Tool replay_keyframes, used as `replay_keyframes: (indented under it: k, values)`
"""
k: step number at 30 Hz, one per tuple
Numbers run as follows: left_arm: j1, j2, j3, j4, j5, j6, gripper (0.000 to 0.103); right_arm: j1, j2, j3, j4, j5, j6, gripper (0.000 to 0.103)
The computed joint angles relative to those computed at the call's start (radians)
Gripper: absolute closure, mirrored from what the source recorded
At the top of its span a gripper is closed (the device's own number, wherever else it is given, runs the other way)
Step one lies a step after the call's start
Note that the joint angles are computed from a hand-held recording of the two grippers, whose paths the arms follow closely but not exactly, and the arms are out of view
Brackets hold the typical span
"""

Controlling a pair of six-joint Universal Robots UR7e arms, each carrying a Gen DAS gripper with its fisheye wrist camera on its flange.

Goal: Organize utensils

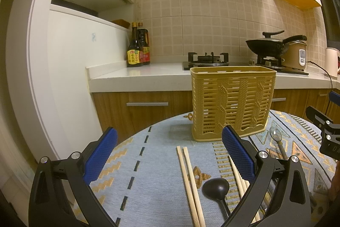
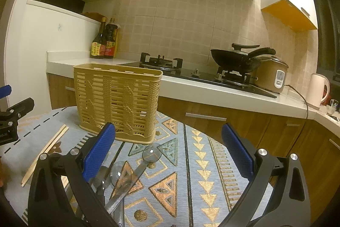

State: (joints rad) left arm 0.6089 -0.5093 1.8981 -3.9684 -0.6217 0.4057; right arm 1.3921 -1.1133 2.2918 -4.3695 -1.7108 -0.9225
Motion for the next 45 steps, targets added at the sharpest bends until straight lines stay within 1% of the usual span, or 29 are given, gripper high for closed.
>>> replay_keyframes:
  k: [6,7,12,14,17,18,19,20,21,22,24,25,26,27,28,29,30,32,33,34,35,36,37,39,40,42,45]
  values:
    - [0.0,0.0,0.001,0.002,0.0,-0.004,0.007,0.006,0.006,-0.008,-0.005,-0.025,-0.007,0.008]
    - [0.002,-0.002,0.0,0.006,-0.001,-0.005,0.008,0.012,0.014,-0.015,-0.014,-0.044,-0.018,0.008]
    - [0.007,-0.013,0.001,0.035,0.0,-0.036,0.008,0.03,0.036,-0.034,-0.026,-0.086,-0.048,0.008]
    - [0.018,-0.031,0.008,0.084,-0.009,-0.089,0.008,0.036,0.038,-0.043,-0.021,-0.107,-0.047,0.008]
    - [0.045,-0.078,0.022,0.214,-0.043,-0.211,0.008,0.034,0.026,-0.045,0.008,-0.119,-0.026,0.008]
    - [0.06,-0.101,0.028,0.274,-0.077,-0.257,0.008,0.031,0.006,-0.039,0.06,-0.127,-0.003,0.008]
    - [0.082,-0.135,0.036,0.37,-0.135,-0.322,0.01,0.036,-0.001,-0.039,0.087,-0.144,0.011,0.008]
    - [0.094,-0.152,0.035,0.431,-0.157,-0.362,0.012,0.037,-0.009,-0.04,0.11,-0.157,0.021,0.008]
    - [0.105,-0.168,0.032,0.493,-0.17,-0.403,0.016,0.033,-0.022,-0.039,0.138,-0.153,0.03,0.008]
    - [0.118,-0.19,0.031,0.56,-0.201,-0.441,0.016,0.033,-0.03,-0.04,0.16,-0.158,0.042,0.008]
    - [0.135,-0.227,0.035,0.632,-0.254,-0.476,0.016,0.026,-0.068,-0.04,0.248,-0.161,0.09,0.008]
    - [0.138,-0.239,0.033,0.664,-0.265,-0.485,0.016,0.024,-0.091,-0.041,0.303,-0.168,0.122,0.008]
    - [0.141,-0.255,0.021,0.73,-0.273,-0.497,0.016,0.023,-0.11,-0.044,0.355,-0.173,0.147,0.008]
    - [0.143,-0.266,0.005,0.8,-0.277,-0.509,0.02,0.025,-0.142,-0.052,0.446,-0.185,0.174,0.008]
    - [0.151,-0.274,-0.017,0.877,-0.292,-0.525,0.028,0.028,-0.159,-0.058,0.494,-0.192,0.185,0.008]
    - [0.162,-0.281,-0.037,0.939,-0.318,-0.544,0.034,0.033,-0.173,-0.065,0.533,-0.202,0.192,0.008]
    - [0.179,-0.285,-0.063,1.005,-0.359,-0.572,0.043,0.039,-0.184,-0.071,0.561,-0.213,0.195,0.01]
    - [0.21,-0.276,-0.118,1.105,-0.434,-0.613,0.045,0.055,-0.219,-0.093,0.659,-0.24,0.208,0.016]
    - [0.22,-0.27,-0.139,1.141,-0.453,-0.622,0.048,0.058,-0.234,-0.101,0.704,-0.244,0.217,0.02]
    - [0.226,-0.26,-0.16,1.174,-0.454,-0.623,0.053,0.062,-0.252,-0.114,0.77,-0.252,0.234,0.028]
    - [0.227,-0.246,-0.179,1.213,-0.431,-0.626,0.058,0.067,-0.262,-0.124,0.815,-0.262,0.242,0.032]
    - [0.228,-0.235,-0.195,1.249,-0.416,-0.634,0.069,0.071,-0.268,-0.133,0.852,-0.274,0.247,0.036]
    - [0.233,-0.225,-0.213,1.287,-0.419,-0.644,0.076,0.075,-0.273,-0.146,0.899,-0.286,0.252,0.041]
    - [0.238,-0.215,-0.232,1.327,-0.424,-0.65,0.077,0.076,-0.275,-0.16,0.953,-0.298,0.259,0.044]
    - [0.239,-0.211,-0.235,1.329,-0.422,-0.641,0.077,0.075,-0.277,-0.17,1.001,-0.302,0.269,0.045]
    - [0.24,-0.202,-0.239,1.324,-0.419,-0.626,0.077,0.069,-0.278,-0.18,1.049,-0.297,0.283,0.046]
    - [0.238,-0.193,-0.244,1.318,-0.402,-0.614,0.077,0.063,-0.274,-0.184,1.081,-0.293,0.292,0.046]
